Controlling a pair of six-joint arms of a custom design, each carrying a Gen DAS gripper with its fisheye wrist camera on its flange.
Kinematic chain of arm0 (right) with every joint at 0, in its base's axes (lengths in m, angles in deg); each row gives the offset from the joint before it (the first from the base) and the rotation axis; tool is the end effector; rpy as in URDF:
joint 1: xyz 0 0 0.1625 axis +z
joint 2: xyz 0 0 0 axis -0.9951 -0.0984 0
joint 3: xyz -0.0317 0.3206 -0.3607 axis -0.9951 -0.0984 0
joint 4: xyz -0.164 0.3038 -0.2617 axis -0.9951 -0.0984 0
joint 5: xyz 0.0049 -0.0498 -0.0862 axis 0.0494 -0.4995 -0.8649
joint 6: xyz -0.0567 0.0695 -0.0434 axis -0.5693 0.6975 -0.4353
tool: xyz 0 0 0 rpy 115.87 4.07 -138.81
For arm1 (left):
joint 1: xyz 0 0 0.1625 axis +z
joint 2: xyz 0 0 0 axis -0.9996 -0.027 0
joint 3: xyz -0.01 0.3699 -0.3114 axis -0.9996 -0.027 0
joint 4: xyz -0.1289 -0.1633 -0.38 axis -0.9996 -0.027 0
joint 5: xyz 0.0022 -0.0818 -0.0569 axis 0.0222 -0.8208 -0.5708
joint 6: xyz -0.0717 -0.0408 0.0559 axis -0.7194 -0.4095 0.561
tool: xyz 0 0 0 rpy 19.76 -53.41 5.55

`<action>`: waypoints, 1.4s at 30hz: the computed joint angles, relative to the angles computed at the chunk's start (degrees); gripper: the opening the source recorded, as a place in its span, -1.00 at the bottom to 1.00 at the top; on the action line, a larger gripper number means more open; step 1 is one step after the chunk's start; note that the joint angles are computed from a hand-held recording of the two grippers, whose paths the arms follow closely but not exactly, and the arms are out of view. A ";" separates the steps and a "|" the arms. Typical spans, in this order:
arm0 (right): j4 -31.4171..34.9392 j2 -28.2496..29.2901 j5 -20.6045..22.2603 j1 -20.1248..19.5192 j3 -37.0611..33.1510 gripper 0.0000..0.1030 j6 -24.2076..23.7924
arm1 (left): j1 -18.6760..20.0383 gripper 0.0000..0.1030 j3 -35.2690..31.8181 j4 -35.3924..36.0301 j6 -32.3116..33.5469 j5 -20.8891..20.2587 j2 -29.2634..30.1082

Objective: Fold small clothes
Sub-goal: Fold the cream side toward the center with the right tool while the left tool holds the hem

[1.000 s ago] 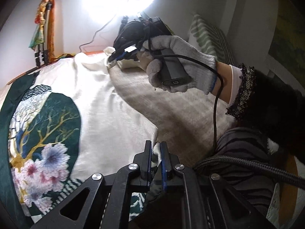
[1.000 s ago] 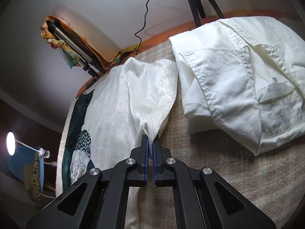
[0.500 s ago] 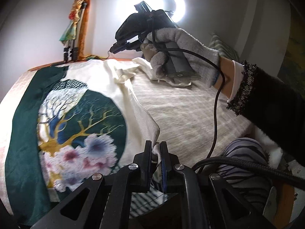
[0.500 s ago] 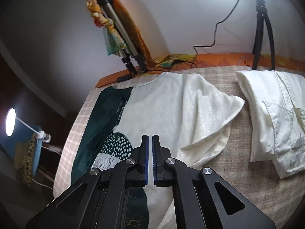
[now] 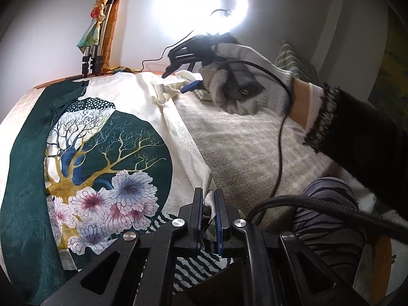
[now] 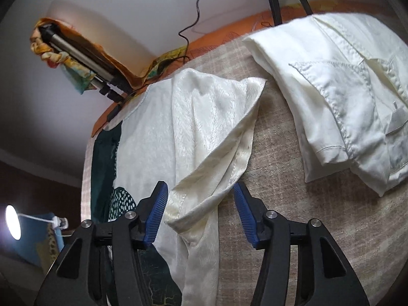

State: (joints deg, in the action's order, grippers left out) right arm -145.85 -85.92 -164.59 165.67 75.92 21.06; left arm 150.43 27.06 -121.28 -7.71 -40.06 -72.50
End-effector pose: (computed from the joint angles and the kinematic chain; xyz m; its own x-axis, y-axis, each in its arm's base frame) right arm -0.0255 -0.8854 0.2356 -0.9344 0.2961 0.1982 0.1295 0.8004 -0.5853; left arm -0.1988 -0.6825 -0.0142 -0.6706 0.7022 -0.2392 0.7388 0.6036 -0.2995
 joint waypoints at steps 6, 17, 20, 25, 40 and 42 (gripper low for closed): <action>3.02 3.20 -1.49 -0.11 -6.12 0.07 4.45 | 0.10 -0.90 -0.16 0.56 0.66 -0.43 0.29; 2.34 5.92 -2.70 -1.64 -10.61 -0.91 6.23 | 0.47 -0.90 -0.90 1.50 -0.24 -1.37 0.46; -0.27 5.49 -2.14 -1.52 -9.40 -0.95 3.86 | 0.77 -0.90 -1.27 1.68 -0.62 -1.69 0.37; -3.24 5.63 -3.24 0.67 -9.47 -0.97 -1.25 | 1.14 -0.90 -0.51 0.70 -1.80 -2.33 -0.49; 8.26 20.61 -12.42 8.87 -30.11 -0.97 -17.32 | 2.96 -0.90 2.37 -2.20 -6.81 0.74 -2.71; 11.26 23.19 -12.66 9.04 -33.92 -0.97 -17.57 | 3.12 -0.89 2.33 -1.69 -6.83 1.50 -2.78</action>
State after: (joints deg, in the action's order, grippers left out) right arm -134.59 -62.74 -177.26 174.71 42.00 3.49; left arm 153.54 29.39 -122.97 -14.54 -38.56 -75.29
